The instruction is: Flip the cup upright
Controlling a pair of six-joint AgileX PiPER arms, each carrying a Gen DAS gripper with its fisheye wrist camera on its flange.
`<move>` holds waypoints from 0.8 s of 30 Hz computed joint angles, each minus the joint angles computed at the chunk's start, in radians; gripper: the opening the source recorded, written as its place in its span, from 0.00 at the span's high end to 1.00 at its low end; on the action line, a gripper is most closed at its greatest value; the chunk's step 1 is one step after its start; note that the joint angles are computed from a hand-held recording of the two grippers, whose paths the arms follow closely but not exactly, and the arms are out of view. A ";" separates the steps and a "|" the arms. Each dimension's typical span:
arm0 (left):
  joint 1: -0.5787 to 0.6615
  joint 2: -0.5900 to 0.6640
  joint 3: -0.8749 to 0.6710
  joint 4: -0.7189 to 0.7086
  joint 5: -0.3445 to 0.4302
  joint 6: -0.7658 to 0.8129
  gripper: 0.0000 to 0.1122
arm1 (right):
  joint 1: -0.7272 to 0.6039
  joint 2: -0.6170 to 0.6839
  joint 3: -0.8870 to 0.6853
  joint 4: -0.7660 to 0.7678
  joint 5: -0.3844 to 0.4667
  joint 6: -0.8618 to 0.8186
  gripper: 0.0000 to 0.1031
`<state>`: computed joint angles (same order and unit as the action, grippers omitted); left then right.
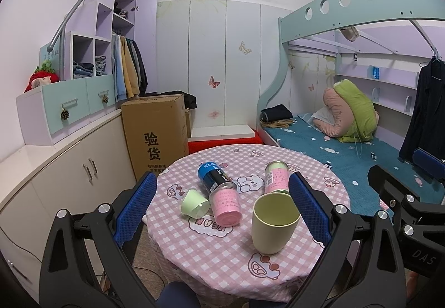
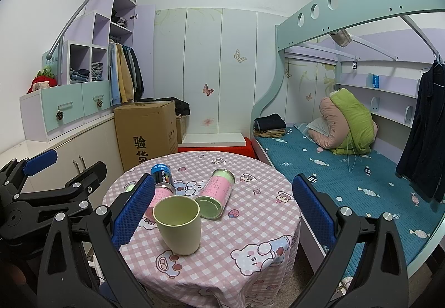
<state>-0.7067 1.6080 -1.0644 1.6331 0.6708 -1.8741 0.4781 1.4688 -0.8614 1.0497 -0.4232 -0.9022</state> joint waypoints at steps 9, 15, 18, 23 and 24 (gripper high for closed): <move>-0.013 0.017 -0.006 -0.010 0.033 0.016 0.13 | 0.003 -0.004 0.001 0.012 0.000 -0.012 0.07; -0.002 0.025 -0.001 0.022 0.008 -0.022 0.13 | 0.003 -0.003 -0.001 0.013 0.001 -0.012 0.07; -0.003 0.034 -0.003 0.025 0.014 -0.028 0.13 | 0.005 -0.002 -0.001 0.022 -0.002 -0.023 0.07; -0.003 0.037 -0.002 0.031 0.015 -0.036 0.13 | 0.007 -0.001 0.002 0.020 -0.004 -0.018 0.07; -0.003 0.038 -0.002 0.031 0.014 -0.037 0.13 | 0.008 -0.001 0.000 0.023 -0.003 -0.022 0.07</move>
